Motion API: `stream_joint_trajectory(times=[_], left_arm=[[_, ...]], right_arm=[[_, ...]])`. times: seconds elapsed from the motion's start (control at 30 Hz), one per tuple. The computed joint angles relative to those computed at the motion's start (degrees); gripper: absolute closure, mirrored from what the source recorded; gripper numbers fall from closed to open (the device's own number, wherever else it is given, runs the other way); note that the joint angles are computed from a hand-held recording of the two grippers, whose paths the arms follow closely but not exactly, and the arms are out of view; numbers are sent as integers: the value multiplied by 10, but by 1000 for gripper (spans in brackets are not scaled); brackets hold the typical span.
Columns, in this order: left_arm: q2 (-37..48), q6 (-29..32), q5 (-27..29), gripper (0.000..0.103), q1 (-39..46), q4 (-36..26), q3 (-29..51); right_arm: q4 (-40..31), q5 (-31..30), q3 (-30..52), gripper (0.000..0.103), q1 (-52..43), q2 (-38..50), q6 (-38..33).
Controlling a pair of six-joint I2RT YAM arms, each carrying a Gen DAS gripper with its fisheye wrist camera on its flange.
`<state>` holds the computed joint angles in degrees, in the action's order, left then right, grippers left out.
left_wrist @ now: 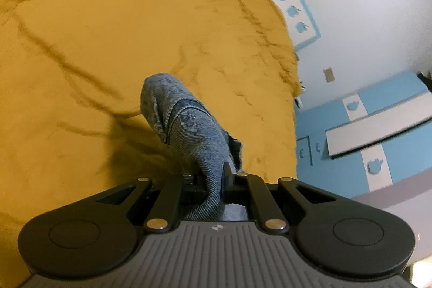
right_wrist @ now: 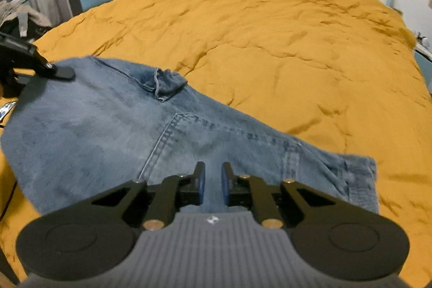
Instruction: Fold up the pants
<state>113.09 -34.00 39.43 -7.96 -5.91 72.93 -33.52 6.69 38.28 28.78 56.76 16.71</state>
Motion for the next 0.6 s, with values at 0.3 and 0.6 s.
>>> stream_joint_trajectory(times=[0.3,0.6], left_arm=[[-26,114,-49,95,-46,-124,70],[-15,176,-80,95,-85,-200,127]], right_arm=[[198,-97,48,101,-113,254,-65],[274,-125,108,103,-133,427,-81]])
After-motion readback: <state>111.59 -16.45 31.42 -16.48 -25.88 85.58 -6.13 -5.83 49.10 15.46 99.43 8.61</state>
